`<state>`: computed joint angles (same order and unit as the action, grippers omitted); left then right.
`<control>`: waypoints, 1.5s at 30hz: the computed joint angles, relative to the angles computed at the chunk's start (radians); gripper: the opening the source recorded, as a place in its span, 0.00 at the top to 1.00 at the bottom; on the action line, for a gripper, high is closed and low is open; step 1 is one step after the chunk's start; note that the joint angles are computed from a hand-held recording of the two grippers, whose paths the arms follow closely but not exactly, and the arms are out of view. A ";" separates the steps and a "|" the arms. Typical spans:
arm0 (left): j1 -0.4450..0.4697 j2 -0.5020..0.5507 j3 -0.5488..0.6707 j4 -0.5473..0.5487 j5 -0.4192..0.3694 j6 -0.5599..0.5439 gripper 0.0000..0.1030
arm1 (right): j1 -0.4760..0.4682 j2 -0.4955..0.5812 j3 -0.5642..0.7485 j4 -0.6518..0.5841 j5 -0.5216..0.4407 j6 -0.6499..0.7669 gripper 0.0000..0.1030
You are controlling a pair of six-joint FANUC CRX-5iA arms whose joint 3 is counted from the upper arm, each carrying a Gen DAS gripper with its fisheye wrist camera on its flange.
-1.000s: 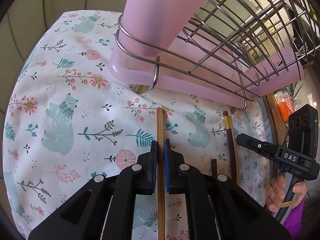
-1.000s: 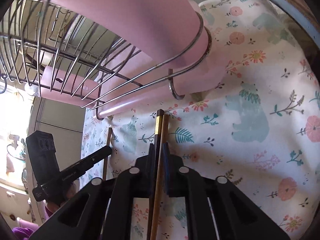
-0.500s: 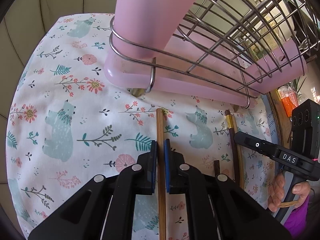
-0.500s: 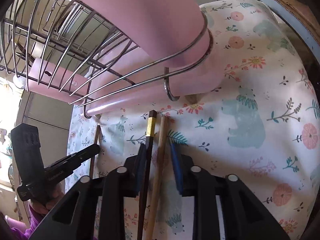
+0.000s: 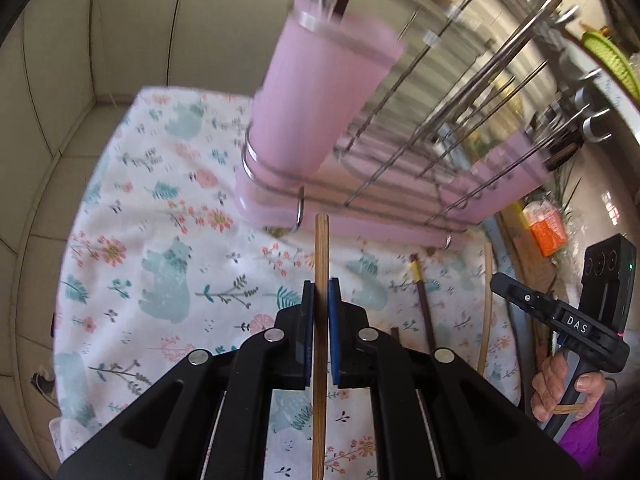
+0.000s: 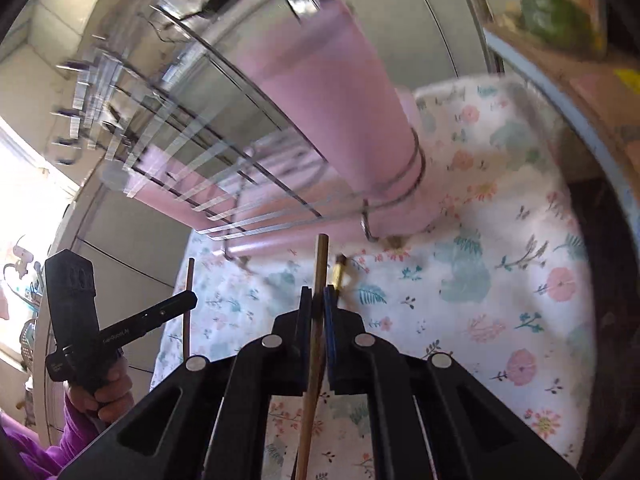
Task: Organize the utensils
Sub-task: 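Lift both wooden chopsticks and drop them into the pink cup with both tools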
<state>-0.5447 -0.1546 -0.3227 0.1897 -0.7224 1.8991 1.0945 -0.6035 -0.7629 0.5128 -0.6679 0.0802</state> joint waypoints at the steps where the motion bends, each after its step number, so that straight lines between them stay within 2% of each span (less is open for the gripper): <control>1: -0.004 -0.022 -0.003 -0.017 0.015 0.013 0.94 | 0.027 -0.024 -0.016 0.076 -0.022 -0.052 0.95; 6: -0.020 -0.124 -0.013 -0.111 0.094 0.093 0.94 | 0.125 -0.106 -0.051 0.355 -0.133 -0.214 0.96; 7: -0.026 -0.142 -0.006 -0.143 0.107 0.124 0.94 | 0.139 -0.111 -0.051 0.413 -0.150 -0.244 1.00; 9: -0.025 -0.175 0.000 -0.178 0.133 0.158 0.94 | 0.155 -0.127 -0.049 0.496 -0.181 -0.279 1.00; 12: -0.039 -0.202 0.042 -0.258 0.153 0.230 0.94 | 0.148 -0.134 -0.031 0.583 -0.190 -0.283 1.00; 14: -0.034 -0.218 0.057 -0.272 0.171 0.233 0.94 | 0.151 -0.127 -0.006 0.604 -0.199 -0.255 1.00; 18: -0.041 -0.232 0.080 -0.301 0.195 0.244 0.94 | 0.188 -0.083 0.066 0.502 -0.297 -0.131 1.00; 21: -0.030 -0.237 0.054 -0.245 0.219 0.194 0.94 | 0.157 -0.048 0.085 0.340 -0.350 -0.088 0.89; 23: -0.025 -0.224 0.048 -0.212 0.213 0.158 0.94 | 0.081 -0.021 0.100 0.178 -0.345 -0.026 0.80; 27: -0.012 -0.199 0.034 -0.151 0.211 0.105 0.94 | -0.134 0.064 0.158 -0.168 -0.248 0.157 0.79; 32: 0.000 -0.189 0.008 -0.107 0.224 0.064 0.94 | -0.314 0.195 0.233 -0.430 -0.188 0.330 0.79; 36: 0.012 -0.180 0.003 -0.084 0.218 0.042 0.94 | -0.338 0.278 0.257 -0.422 -0.196 0.338 0.79; 39: 0.018 -0.176 -0.002 -0.069 0.221 0.033 0.94 | -0.340 0.289 0.233 -0.396 -0.156 0.315 0.81; 41: 0.014 -0.173 0.003 -0.083 0.217 0.048 0.94 | -0.317 0.262 0.197 -0.345 -0.128 0.279 0.92; 43: 0.013 -0.174 0.005 -0.089 0.216 0.055 0.94 | -0.284 0.209 0.147 -0.283 -0.097 0.211 0.93; 45: 0.009 -0.179 0.012 -0.114 0.213 0.076 0.94 | -0.222 0.132 0.084 -0.164 -0.087 0.104 0.93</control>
